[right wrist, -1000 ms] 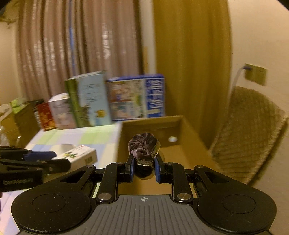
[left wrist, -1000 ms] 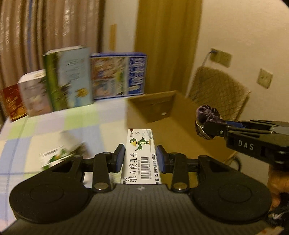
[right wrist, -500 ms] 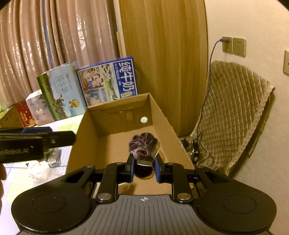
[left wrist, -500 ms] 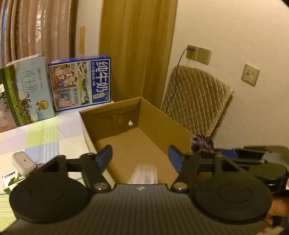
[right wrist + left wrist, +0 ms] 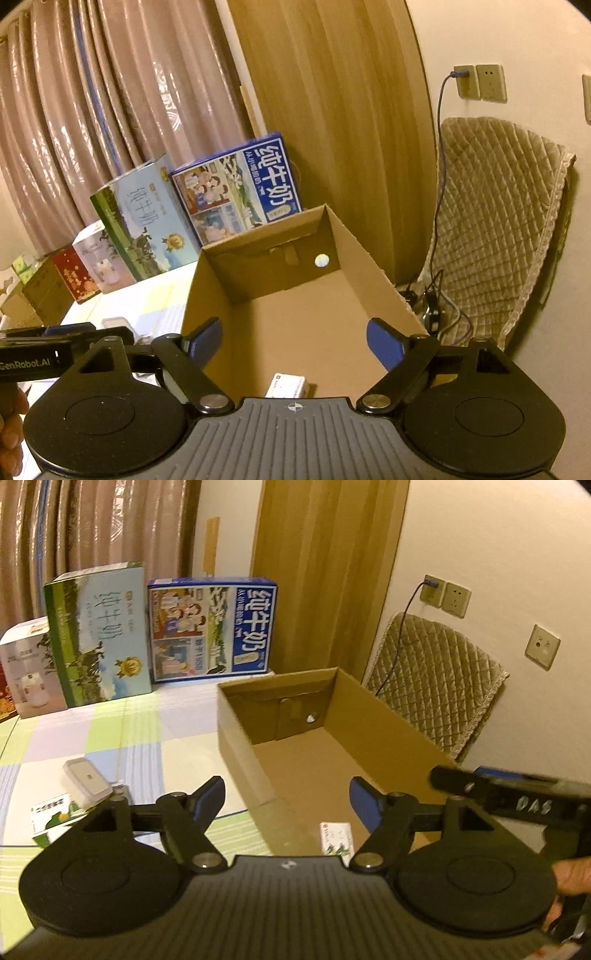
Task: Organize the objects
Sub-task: 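Open the right tool dropping the scrunchie while the left tool releases the medicine box, then move both tools back over the items on the table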
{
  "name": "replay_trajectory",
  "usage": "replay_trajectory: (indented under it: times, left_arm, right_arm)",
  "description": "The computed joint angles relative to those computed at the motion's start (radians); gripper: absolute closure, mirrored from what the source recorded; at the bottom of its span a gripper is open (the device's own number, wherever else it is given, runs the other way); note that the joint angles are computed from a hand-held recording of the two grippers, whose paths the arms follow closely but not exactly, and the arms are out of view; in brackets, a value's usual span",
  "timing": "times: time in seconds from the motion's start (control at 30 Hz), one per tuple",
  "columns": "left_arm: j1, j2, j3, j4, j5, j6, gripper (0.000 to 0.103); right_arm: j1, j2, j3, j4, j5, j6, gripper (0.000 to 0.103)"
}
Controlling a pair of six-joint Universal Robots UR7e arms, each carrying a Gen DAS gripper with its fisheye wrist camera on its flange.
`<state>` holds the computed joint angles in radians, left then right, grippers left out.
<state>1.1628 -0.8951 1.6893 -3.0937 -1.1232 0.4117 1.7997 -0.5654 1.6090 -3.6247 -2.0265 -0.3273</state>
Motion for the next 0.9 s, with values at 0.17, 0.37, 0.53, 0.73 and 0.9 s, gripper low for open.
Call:
replay_trajectory:
  times: [0.17,0.37,0.53,0.73,0.9]
  left_arm:
    - [0.019,-0.037,0.019,0.004,0.015,0.012,0.025]
    - [0.05,-0.096,0.041,-0.012,0.029,0.017,0.018]
    - [0.086,-0.153,0.066,-0.051,0.065,0.058,0.013]
    - [0.144,-0.216,0.094,-0.065,0.119,0.069,0.01]
    - [0.197,-0.254,0.118,-0.06,0.127,0.079,0.009]
  right_arm:
    - [0.028,0.0,0.0,0.015,-0.024,-0.007,0.02]
    - [0.081,0.017,-0.026,0.046,-0.008,-0.025,0.018]
    - [0.126,0.041,-0.058,0.07,0.039,-0.06,0.009]
    - [0.161,0.112,-0.102,0.091,0.077,-0.078,0.007]
    - [0.155,0.184,-0.14,0.156,0.106,-0.055,0.007]
